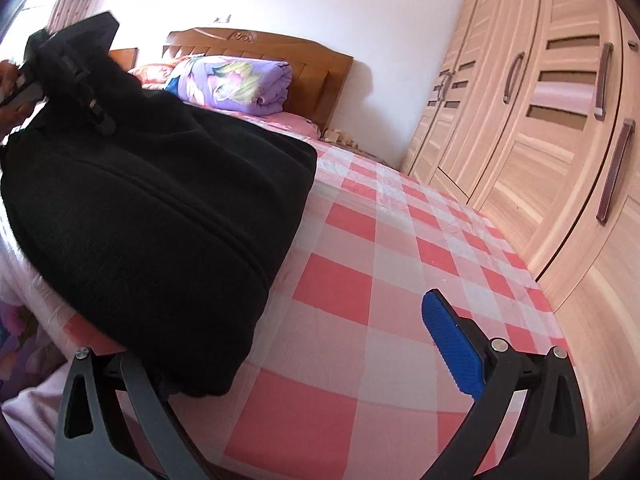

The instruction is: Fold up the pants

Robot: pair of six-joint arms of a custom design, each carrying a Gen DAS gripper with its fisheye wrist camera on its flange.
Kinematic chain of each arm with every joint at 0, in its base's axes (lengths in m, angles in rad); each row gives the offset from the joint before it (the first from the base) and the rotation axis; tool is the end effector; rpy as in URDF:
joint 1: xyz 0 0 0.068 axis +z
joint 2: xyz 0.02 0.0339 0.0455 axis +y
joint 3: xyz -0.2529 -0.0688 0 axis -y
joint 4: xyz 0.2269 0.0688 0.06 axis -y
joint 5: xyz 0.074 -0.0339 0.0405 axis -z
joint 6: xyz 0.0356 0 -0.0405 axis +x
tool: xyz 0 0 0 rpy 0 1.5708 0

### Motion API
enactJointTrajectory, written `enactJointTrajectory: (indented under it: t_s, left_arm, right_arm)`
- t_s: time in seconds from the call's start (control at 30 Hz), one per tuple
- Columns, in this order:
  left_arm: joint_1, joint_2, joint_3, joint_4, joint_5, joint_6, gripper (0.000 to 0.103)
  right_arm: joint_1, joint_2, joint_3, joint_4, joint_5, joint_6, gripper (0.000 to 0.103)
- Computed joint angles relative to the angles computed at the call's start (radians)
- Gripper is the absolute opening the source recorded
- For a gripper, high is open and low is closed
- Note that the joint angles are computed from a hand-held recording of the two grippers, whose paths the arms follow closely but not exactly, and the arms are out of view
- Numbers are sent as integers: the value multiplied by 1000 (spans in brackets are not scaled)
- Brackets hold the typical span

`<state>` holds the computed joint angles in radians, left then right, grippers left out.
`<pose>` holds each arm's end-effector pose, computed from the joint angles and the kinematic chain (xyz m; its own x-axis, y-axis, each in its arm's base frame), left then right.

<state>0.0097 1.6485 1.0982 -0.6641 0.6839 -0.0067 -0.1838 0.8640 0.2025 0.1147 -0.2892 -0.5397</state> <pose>0.3001 -0.0196 0.2029 -0.9385 -0.0143 -0.3449 0.2066 0.7771 -0.5944 0.1631 -0.0200 0.1576 -0.4055 -0.4256 -0.8090 -0.3179 0.8954 -0.3117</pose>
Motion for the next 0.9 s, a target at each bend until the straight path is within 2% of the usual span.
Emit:
enactJointTrajectory:
  t_s: [0.03,0.1,0.17,0.2,0.23,0.27,0.3,0.33,0.37,0.4,0.47,0.5,0.57,0.6,0.63,0.7,0.77,0.8,0.87,0.9]
  left_arm:
    - [8,12,-3,5,7,-1,51]
    - [12,18,-3,-27,-8,44,51]
    - [53,-9,-28,-62,35,78,52]
    - [77,-26,-45,-67,45,85,64]
    - [131,-74,-81,-49,71,85,84]
    - [192,-94,-102,-42,132,108,95]
    - [304,-108,-126,-25,242,80,98]
    - [389,-121,-144,-8,304,49,98]
    - [473,-184,-185,47,307,-28,98]
    - [507,-253,-210,75,276,-60,98]
    - [521,-395,-232,44,219,-24,99]
    - [494,-477,-255,27,217,-33,99]
    - [371,-585,-319,69,199,-95,99]
    - [245,-644,-364,112,141,-126,99]
    - [134,-691,-403,159,42,-186,99]
    - [-95,-680,-455,258,-125,-259,99]
    - [-224,-608,-487,350,-238,-289,99]
    - [-248,-547,-499,390,-250,-296,99]
    - [-236,-484,-543,483,-228,-307,99]
    - [-206,-482,-585,544,-181,-304,99]
  right_arm:
    - [-28,-34,-1,-40,-35,-29,98]
    - [-125,-91,12,-163,-173,-134,98]
    - [-296,-132,44,-349,-383,-336,98]
    - [-395,-86,95,-479,-500,-482,98]
    - [-510,12,180,-656,-615,-654,98]
    - [-594,137,282,-828,-693,-794,98]
    - [-633,250,366,-960,-733,-906,98]
    - [-657,376,479,-1095,-780,-961,98]
    - [-653,452,559,-1160,-812,-962,98]
    - [-630,492,621,-1169,-839,-899,98]
    - [-534,513,704,-973,-900,-544,98]
    - [-489,547,746,-919,-918,-434,98]
    - [-328,694,906,-852,-910,-204,98]
    - [-269,742,954,-813,-893,-126,98]
    - [-177,833,1054,-818,-856,-63,98]
    - [-73,1022,1302,-974,-831,-41,98]
    - [36,1234,1554,-1110,-868,64,98]
    - [93,1335,1679,-1134,-857,179,99]
    - [169,1493,1930,-1270,-763,233,99]
    - [209,1560,2033,-1309,-688,239,98]
